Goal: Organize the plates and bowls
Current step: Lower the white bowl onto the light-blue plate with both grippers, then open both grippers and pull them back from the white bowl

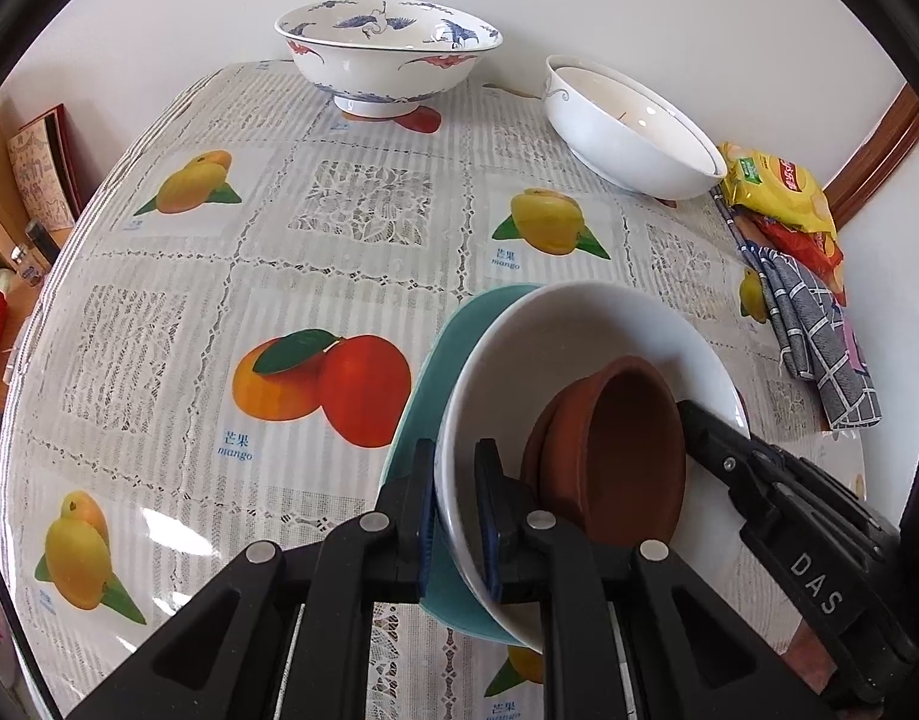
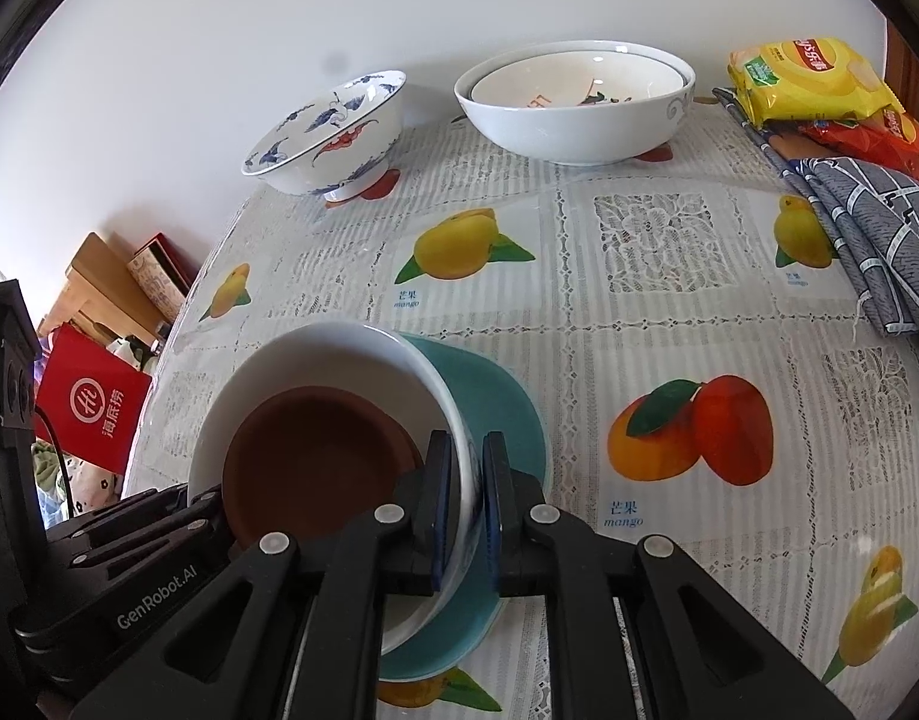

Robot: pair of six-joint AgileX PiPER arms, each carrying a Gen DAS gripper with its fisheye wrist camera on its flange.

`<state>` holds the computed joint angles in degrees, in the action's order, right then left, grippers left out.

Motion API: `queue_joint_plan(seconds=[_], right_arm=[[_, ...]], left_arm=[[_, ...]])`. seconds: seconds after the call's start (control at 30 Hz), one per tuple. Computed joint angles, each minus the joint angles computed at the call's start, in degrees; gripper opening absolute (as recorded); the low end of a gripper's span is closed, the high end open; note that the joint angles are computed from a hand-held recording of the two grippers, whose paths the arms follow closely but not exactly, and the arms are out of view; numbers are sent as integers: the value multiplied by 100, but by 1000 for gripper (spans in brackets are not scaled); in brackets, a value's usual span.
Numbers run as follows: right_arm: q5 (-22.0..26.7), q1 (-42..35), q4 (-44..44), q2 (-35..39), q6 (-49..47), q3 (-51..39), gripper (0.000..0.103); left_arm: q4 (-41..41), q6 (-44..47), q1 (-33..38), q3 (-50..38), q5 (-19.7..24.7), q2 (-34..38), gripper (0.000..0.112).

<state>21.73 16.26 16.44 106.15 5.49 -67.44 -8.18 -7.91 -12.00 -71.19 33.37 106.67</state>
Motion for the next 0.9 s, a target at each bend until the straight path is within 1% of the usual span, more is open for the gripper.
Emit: queue_joint_plan(seconds=[0.03,0.1,0.13,0.2,0.3,0.4,0.6,0.7,0.77,0.9], right_arm=[[-6,-17,22,-45,-43,17,13],[57,-89,303,-110,-344,22,13],[94,-105,309,-122,-373,9,13],[105,-91,176,-164,-291,38,13],[80,-56,-15,-262,-97,143,13],[41,-64,86,-379,-174,276,13],[69,-10,-287,-687,158,517,19],[139,46,-646,-932,477,690,29],[142,88,-936,-1169,742,864,30],[262,239,-1921,-1741,1660,1195,39]], left_arm=[[80,-62,-22,4,0,-11,14],[131,-109,-37,19,-10,-42,14],[115,-92,-33,19,5,-51,14],[58,-34,-8,20,50,-77,15],[62,-49,7,96,56,-172,20],[-33,68,36,224,41,-305,23],[80,-113,5,574,-10,-714,31],[124,-191,-20,797,-36,-1000,32],[361,-450,-101,948,-49,-1240,33],[826,-909,-343,1192,-47,-1731,40]])
